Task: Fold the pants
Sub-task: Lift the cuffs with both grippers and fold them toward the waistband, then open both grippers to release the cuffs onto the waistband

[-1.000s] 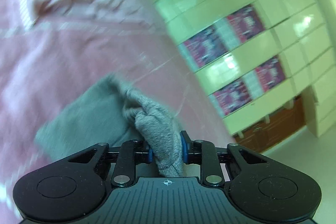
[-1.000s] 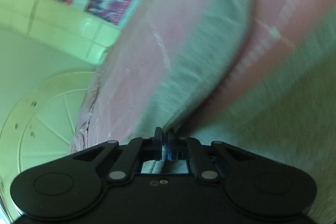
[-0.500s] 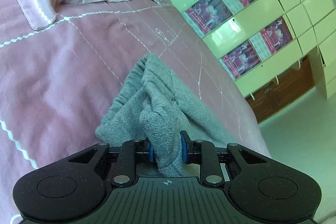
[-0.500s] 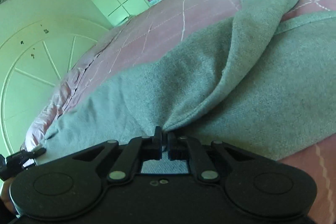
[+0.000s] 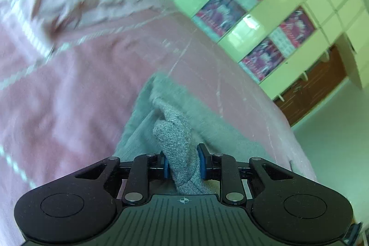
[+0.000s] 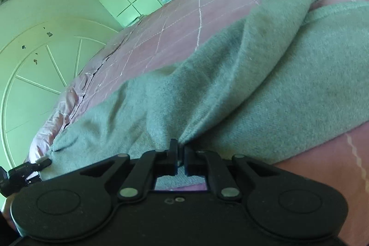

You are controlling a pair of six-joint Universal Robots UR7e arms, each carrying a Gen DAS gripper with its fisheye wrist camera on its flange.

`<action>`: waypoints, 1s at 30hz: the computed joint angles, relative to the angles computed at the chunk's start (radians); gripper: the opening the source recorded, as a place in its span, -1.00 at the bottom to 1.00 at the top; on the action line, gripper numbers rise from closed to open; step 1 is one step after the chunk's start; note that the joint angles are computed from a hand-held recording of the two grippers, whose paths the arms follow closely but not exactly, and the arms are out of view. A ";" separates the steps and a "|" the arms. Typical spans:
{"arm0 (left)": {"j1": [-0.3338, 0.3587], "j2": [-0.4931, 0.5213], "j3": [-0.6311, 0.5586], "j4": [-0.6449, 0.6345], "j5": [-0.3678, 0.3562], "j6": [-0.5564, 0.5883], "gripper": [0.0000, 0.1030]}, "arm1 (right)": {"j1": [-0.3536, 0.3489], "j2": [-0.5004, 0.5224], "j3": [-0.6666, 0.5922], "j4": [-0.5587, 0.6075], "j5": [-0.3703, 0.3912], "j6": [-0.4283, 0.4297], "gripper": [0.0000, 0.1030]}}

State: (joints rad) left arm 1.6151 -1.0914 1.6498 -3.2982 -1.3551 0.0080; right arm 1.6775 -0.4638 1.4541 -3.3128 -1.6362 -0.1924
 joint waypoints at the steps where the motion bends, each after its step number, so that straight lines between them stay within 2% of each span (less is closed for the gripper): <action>1: -0.004 -0.003 0.002 -0.038 -0.035 0.037 -0.52 | 0.002 -0.010 0.010 -0.022 0.025 -0.015 -1.00; 4: -0.014 -0.001 -0.002 -0.152 -0.146 0.106 -0.52 | 0.002 -0.015 0.026 -0.102 0.085 -0.007 -1.00; 5: -0.019 -0.011 -0.004 -0.131 -0.141 0.120 -0.52 | 0.000 -0.012 0.026 -0.109 0.088 -0.020 -1.00; 6: -0.019 -0.013 -0.015 -0.068 -0.094 0.115 -0.52 | -0.001 0.000 0.007 -0.073 0.049 -0.048 -1.00; 7: -0.015 -0.003 -0.040 0.037 -0.005 0.076 -0.52 | -0.003 0.011 -0.015 -0.003 -0.010 -0.034 -1.00; 8: 0.000 0.013 -0.062 0.130 0.057 0.013 -0.52 | -0.012 0.018 -0.020 0.026 -0.028 0.012 -1.00; 9: 0.005 0.009 -0.066 0.182 0.076 -0.012 -0.52 | -0.020 0.017 -0.010 0.012 -0.003 0.027 -1.00; 10: 0.009 -0.004 -0.059 0.192 0.054 0.001 -0.52 | -0.016 0.019 -0.008 0.001 -0.006 0.014 -1.00; 12: 0.006 -0.008 -0.044 0.157 0.054 0.002 -0.52 | -0.012 0.019 -0.010 0.000 -0.009 0.005 -1.00; 15: 0.005 -0.008 -0.055 0.175 0.061 -0.008 -0.52 | -0.013 0.021 -0.020 0.023 -0.008 0.009 -1.00; 17: -0.015 -0.014 -0.044 0.153 0.086 0.033 -0.52 | -0.009 0.019 -0.019 0.020 -0.013 0.011 -1.00; 19: -0.029 -0.011 -0.041 0.172 0.147 0.085 -0.51 | -0.013 0.015 -0.007 0.018 -0.014 -0.001 -1.00; 22: -0.038 -0.010 -0.025 0.140 0.171 0.052 -0.47 | -0.026 -0.002 0.004 0.040 0.009 0.028 -1.00; 23: -0.051 -0.013 -0.011 0.109 0.195 0.060 -0.33 | -0.026 -0.011 0.007 0.052 0.018 0.037 -0.90; 24: -0.071 -0.014 0.011 0.061 0.246 0.065 -0.20 | -0.026 -0.023 0.020 0.034 0.019 0.040 -0.70; 25: -0.097 -0.018 0.038 0.007 0.304 0.070 0.07 | -0.026 -0.033 0.035 0.003 0.019 0.037 -0.60; 26: -0.125 -0.019 0.070 -0.064 0.360 0.086 0.47 | -0.027 -0.046 0.052 -0.030 0.016 0.035 -0.52; 28: -0.198 0.008 0.124 -0.248 0.524 0.192 0.94 | -0.030 -0.066 0.079 -0.091 -0.001 0.031 -0.52; 29: -0.229 0.030 0.133 -0.307 0.583 0.251 0.97 | -0.030 -0.074 0.086 -0.119 -0.019 0.023 -0.52; 30: -0.249 0.048 0.140 -0.335 0.601 0.291 0.98 | -0.025 -0.075 0.081 -0.143 -0.051 0.008 -0.52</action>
State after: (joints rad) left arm 1.3663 -1.0437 1.7899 -3.6331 -0.7540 0.2987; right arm 1.6521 -0.5384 1.5356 -3.4553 -1.6867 -0.1847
